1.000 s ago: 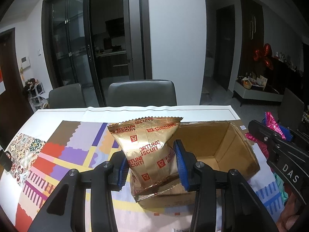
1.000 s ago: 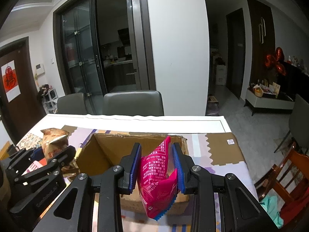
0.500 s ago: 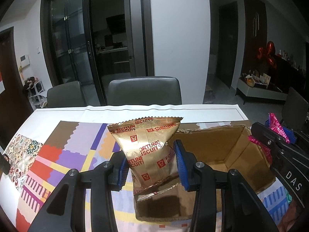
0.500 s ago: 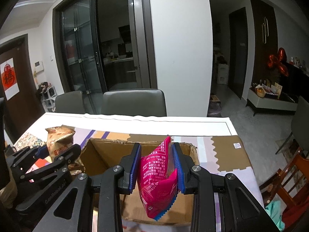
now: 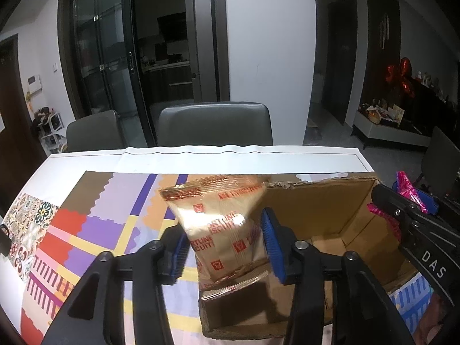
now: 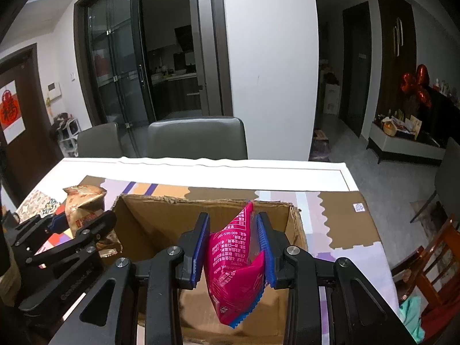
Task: Organize snacks
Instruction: 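Open both tools to drop the two packets into the cardboard box, then withdraw both tools from the box back toward the remaining snacks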
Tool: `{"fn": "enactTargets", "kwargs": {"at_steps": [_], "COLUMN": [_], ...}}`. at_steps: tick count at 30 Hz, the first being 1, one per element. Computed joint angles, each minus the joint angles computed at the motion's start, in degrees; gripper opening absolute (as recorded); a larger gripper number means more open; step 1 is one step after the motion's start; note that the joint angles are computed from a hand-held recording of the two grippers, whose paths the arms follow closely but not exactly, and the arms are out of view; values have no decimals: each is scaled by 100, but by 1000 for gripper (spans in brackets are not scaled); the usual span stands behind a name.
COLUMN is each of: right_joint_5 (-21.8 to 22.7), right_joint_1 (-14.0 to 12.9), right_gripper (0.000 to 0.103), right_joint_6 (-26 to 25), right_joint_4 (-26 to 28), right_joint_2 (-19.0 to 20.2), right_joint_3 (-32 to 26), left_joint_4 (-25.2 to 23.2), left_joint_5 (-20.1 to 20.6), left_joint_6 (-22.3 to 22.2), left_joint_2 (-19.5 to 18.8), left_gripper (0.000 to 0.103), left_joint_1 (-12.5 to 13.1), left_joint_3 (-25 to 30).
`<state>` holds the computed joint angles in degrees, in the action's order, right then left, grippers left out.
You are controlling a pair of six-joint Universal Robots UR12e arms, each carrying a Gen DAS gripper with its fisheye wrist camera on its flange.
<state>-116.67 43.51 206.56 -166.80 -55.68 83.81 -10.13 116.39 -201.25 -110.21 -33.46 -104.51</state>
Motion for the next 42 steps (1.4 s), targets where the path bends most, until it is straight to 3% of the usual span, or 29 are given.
{"fn": "enactTargets", "kwargs": {"at_steps": [2,7,10,18,24,42], "right_joint_5": [57,-109,-350,-796,-1135,-1372], "right_joint_1": [-19,1,38,118,234,443], "right_gripper": [39,72,80,85,86,86], "right_joint_6": [77,142,210,360,278,219], "right_joint_4": [14,0,73,159,53,-297], "right_joint_2": [-4,-24,-38,-176,-307,-619], "right_joint_3": [15,51,53,164,266,614], "left_joint_4": [62,128,136,192,218,183], "left_joint_5": [34,346,471,607,668,1096], "left_joint_6": [-1,81,29,-18,-25,-87], "left_joint_2": [4,6,24,128,258,595], "left_gripper": [64,81,83,94,95,97], "left_joint_1": [-13,-94,-115,-195,-281,-577], "left_joint_3": [-14,-28,-49,-112,-171,-393]}}
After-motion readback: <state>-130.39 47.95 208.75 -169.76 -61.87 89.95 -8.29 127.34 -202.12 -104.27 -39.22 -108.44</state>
